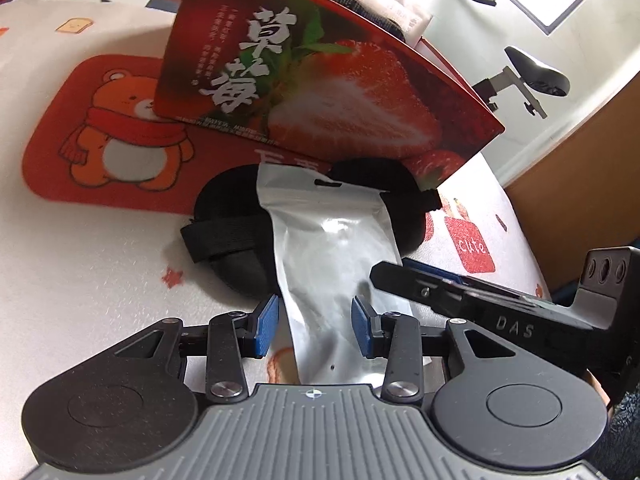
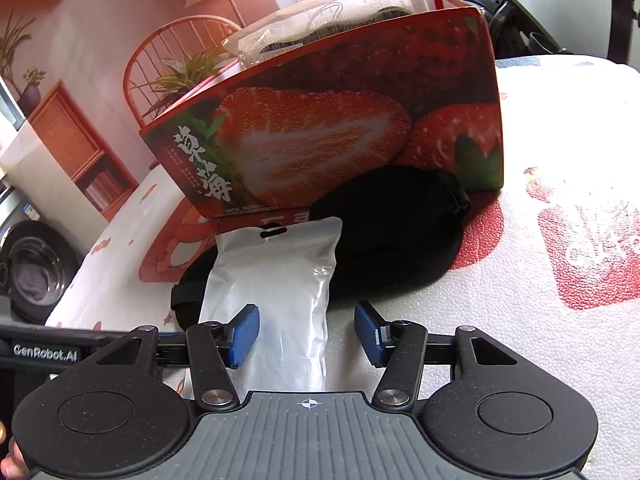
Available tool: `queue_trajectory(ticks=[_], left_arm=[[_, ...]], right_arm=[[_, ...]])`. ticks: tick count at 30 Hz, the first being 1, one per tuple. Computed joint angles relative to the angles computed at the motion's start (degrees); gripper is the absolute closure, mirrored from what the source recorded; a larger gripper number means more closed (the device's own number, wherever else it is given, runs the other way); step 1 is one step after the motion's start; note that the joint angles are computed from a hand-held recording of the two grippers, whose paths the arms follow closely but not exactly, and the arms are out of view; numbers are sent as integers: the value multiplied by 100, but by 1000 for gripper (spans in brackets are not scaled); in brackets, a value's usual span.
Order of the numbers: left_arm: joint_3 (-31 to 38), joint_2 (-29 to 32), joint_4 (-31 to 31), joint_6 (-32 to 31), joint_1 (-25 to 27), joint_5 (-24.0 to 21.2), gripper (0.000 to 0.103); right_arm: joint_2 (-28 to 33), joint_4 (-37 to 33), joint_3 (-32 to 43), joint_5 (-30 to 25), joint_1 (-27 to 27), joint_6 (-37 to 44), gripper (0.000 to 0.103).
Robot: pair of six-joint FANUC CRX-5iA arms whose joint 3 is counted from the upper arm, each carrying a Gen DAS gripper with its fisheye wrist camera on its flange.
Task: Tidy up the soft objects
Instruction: 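Close both tools on the white foil pouch, then lift the white pouch with both tools and carry it over the box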
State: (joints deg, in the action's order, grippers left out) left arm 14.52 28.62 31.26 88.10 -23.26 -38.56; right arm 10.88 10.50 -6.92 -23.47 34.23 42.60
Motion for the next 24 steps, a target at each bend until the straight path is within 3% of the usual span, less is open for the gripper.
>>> queue_trajectory(ticks=[2,7,19,24], left_arm=[[81,56,-37,-45,-22,23,62],[78,43,-411,35,-103,359,62],[-161,-109,-324,-136,-111,450,63],[-316,-221,-206,-251,-138,512,63]], right_arm=[[18,-296,97,-45,-14,301,63],[21,-232,50,58,3,242,75],[74,-669,208,24,-40,624,77],[-17,-359,75,186,12,459,77]])
